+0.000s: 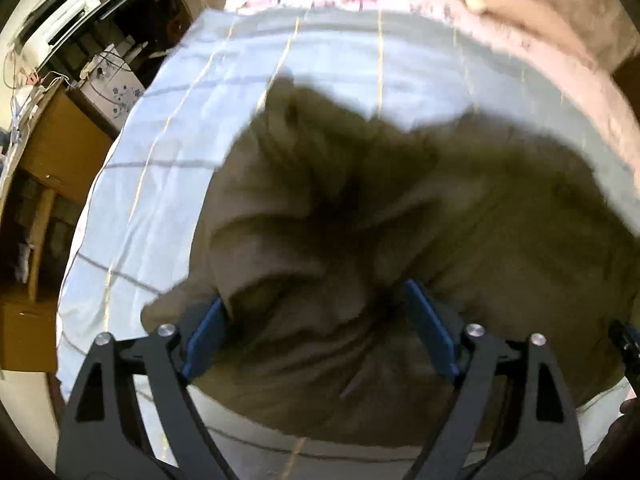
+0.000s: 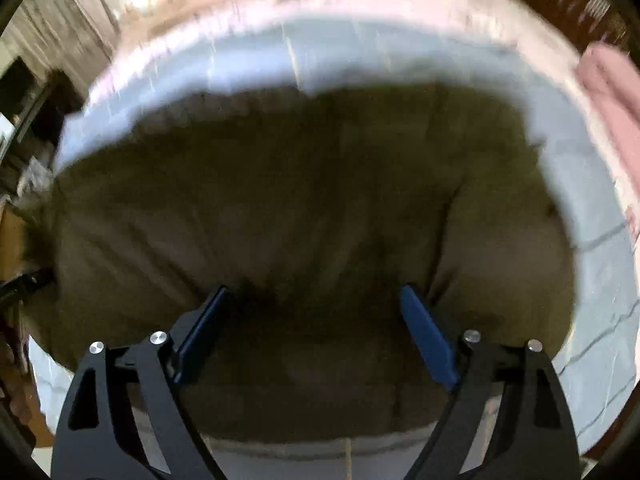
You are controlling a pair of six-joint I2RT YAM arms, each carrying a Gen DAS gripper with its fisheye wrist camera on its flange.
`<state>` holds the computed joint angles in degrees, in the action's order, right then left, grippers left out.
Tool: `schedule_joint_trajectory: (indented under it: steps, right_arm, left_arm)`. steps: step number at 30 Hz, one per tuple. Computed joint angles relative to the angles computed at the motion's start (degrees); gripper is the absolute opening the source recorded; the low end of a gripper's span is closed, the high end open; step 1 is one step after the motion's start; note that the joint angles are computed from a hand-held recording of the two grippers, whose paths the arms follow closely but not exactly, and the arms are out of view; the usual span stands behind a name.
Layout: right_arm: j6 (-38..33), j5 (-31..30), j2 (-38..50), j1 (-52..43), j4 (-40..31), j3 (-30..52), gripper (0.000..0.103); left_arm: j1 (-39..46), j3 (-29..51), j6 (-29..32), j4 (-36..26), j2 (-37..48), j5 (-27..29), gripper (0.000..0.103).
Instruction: Fold large clothes
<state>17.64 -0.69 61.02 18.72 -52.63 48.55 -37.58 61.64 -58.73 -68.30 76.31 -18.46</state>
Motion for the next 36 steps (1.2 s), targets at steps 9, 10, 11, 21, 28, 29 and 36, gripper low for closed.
schedule_joint_trajectory:
  steps: [9, 10, 11, 21, 28, 29, 36]
  right_arm:
    - [0.8, 1.9, 26.1, 2.0, 10.6, 10.1, 0.091]
    - [0.8, 2.7, 27.5, 2.1, 13.0, 10.5, 0.092]
    - [0.5, 3.1, 29.3, 1.7, 14.5, 11.5, 0.094]
    - [-2.0, 3.6, 48.2, -1.3, 17.4, 28.1, 0.102]
    - [-2.0, 1.3, 23.9, -1.9, 16.1, 15.9, 0.089]
    - [-1.6, 0.4, 19.1, -1.8, 13.9, 13.9, 0.089]
    - [0.8, -2.6, 18.0, -2.6, 11.3, 2.1, 0.091]
  left_arm:
    - [7.3, 6.3, 7.7, 8.0, 18.7, -3.6, 0.099]
    - [8.0, 7.4, 8.9, 9.0, 20.7, -5.1, 0.099]
    - [8.7, 8.3, 9.9, 9.6, 21.9, -5.7, 0.099]
    - [16.4, 16.7, 16.3, 13.0, 32.8, -2.8, 0.1]
    - [7.5, 12.8, 11.6, 4.8, 11.5, -3.1, 0.099]
    - [5.5, 13.0, 10.5, 3.3, 10.4, -3.3, 0.1]
    - [-2.4, 5.6, 5.4, 5.2, 13.6, 3.8, 0.101]
